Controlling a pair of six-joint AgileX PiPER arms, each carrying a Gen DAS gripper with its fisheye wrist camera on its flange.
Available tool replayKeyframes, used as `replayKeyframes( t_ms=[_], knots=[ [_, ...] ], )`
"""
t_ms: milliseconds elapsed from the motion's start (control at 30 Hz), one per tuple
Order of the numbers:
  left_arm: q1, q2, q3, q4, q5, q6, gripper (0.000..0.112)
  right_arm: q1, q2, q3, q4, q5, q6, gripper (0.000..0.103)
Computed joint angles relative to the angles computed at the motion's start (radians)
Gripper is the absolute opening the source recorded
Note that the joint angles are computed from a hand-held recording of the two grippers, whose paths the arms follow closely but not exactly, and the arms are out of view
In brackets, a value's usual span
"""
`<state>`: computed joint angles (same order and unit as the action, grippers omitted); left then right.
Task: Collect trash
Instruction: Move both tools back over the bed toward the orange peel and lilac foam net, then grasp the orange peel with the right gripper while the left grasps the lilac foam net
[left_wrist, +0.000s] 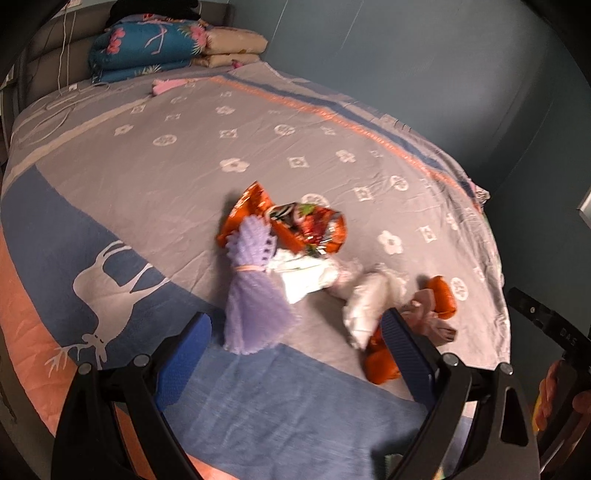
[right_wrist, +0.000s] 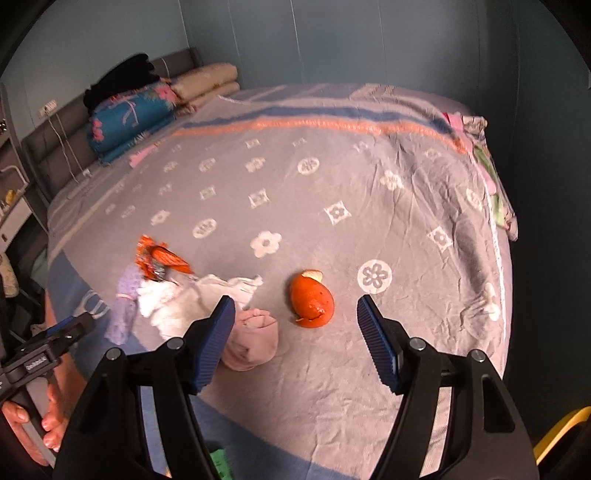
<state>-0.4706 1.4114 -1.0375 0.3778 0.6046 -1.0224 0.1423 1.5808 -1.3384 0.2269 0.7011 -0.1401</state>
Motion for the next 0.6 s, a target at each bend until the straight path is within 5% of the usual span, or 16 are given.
replayKeyframes(
  t_ms=[333, 600],
  knots=[
    [0.14, 0.077, 0.047, -0.155, -0.093, 0.175, 0.09, 0.029, 0.199, -0.116, -0.11, 0.006, 0.1, 0.066],
    [0.211, 0.149, 0.022, -0.316, -0.143, 0.368, 0.09, 0.035, 0.365, -0.275, -0.147, 0.1, 0.143, 0.066]
  ],
)
